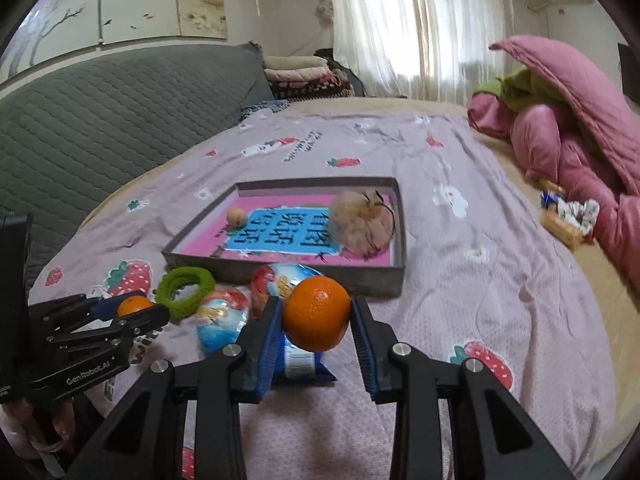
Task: Organize objects
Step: 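Grasp the orange with the right gripper while the left gripper grasps the other orange, then lift both oranges and carry them over the tray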
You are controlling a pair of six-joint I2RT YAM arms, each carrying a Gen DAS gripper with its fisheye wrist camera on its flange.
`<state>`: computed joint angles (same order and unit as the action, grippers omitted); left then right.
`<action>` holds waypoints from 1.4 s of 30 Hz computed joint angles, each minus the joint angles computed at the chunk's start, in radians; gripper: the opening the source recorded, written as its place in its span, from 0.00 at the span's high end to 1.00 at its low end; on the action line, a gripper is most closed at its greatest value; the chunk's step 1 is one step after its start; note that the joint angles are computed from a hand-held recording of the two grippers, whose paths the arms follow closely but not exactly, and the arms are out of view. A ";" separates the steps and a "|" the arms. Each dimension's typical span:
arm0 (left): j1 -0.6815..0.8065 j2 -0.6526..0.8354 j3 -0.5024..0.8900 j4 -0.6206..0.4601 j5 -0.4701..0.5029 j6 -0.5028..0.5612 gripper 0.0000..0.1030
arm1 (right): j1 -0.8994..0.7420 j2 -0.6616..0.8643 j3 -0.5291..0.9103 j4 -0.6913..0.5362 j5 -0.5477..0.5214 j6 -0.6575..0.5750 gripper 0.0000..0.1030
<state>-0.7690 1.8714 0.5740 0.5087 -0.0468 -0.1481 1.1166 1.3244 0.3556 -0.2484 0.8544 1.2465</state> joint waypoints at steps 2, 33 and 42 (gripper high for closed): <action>-0.009 -0.041 -0.005 -0.018 -0.014 -0.004 0.64 | 0.016 0.004 0.030 -0.031 0.018 0.002 0.66; -0.063 -0.317 -0.025 -0.170 -0.130 -0.023 0.64 | 0.144 0.039 0.288 -0.395 0.189 0.106 0.66; -0.038 -0.304 0.010 -0.176 -0.113 -0.008 0.64 | 0.111 -0.010 0.286 -0.395 0.206 0.046 0.66</action>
